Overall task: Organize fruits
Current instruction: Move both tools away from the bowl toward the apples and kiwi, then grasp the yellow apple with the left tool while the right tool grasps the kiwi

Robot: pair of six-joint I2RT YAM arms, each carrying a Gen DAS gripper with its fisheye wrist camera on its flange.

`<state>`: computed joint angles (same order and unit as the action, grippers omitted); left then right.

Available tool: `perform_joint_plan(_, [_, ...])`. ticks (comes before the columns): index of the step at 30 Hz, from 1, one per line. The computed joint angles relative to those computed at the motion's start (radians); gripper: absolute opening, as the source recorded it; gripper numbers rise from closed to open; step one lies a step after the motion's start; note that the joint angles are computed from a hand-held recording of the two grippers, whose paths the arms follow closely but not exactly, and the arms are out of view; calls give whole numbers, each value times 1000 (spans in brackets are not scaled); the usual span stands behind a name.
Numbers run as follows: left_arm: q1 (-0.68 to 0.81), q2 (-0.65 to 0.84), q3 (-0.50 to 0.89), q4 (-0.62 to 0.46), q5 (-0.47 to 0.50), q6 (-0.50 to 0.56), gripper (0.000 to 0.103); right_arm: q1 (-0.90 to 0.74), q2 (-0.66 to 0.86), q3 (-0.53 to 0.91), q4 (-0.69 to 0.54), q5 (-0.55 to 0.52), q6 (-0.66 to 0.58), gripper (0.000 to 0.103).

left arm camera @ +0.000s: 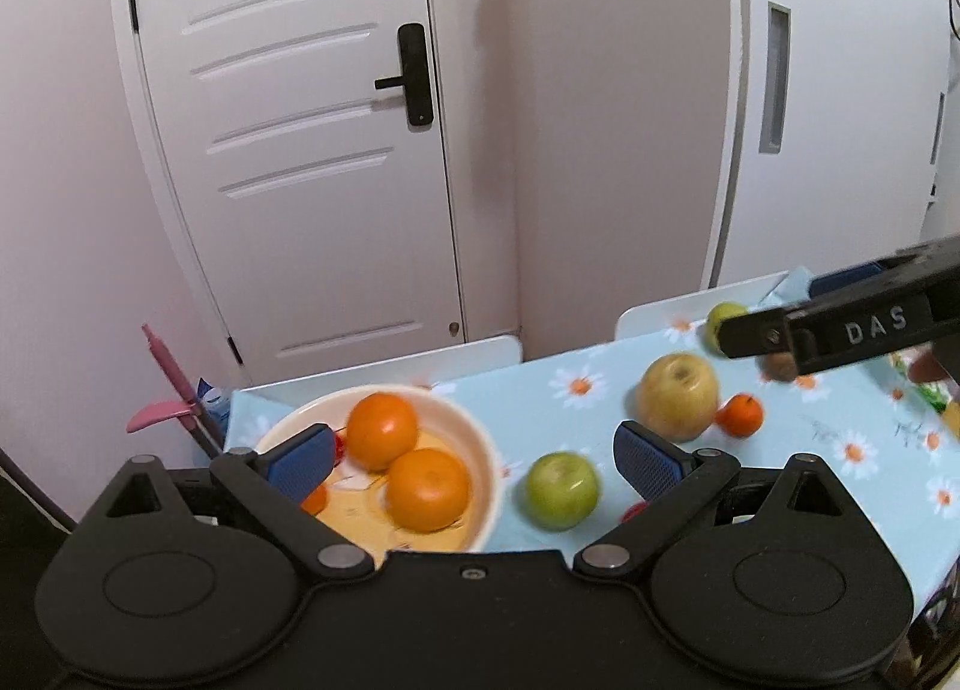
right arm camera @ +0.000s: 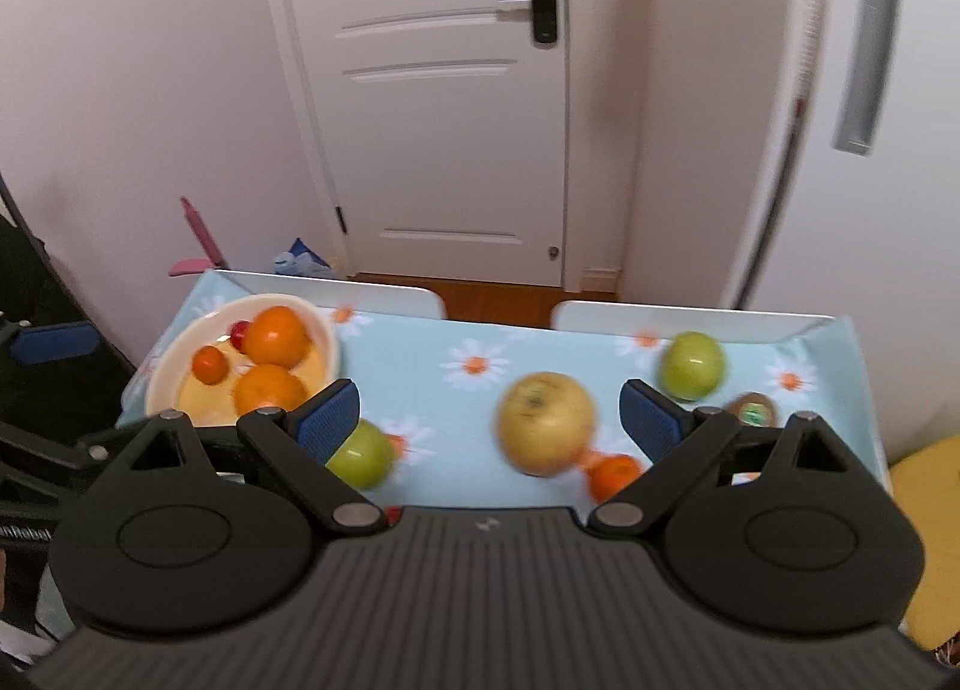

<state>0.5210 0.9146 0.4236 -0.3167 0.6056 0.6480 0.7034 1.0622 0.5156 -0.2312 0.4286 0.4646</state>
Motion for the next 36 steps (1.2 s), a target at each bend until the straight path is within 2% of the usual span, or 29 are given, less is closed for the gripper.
perform_joint_plan(4, [-208, -137, -48, 8, -160, -173, 101, -187, -185, -72, -63, -126, -138, 103])
perform_joint_plan(7, [-390, -193, -67, 18, -307, -296, 101, -342, -257, -98, -90, -234, -237, 103])
perform_joint_plan(12, [-668, -158, -72, 75, -537, -492, 101, -636, -292, -123, -88, -457, -433, 103])
perform_joint_plan(17, [-889, 13, -46, 181, -727, -664, 101, -864, -163, -121, -5, -640, -592, 103])
perform_joint_plan(23, [-1038, 287, 26, 306, -867, -805, 101, -1008, 62, -112, 144, -762, -732, 103])
perform_joint_plan(29, [-1080, 565, 121, 408, -917, -894, 101, -1053, 302, -73, 286, -819, -817, 103])
perform_joint_plan(36, [-1080, 823, 234, 474, -947, -939, 96, -1032, 538, -20, 411, -823, -850, 103])
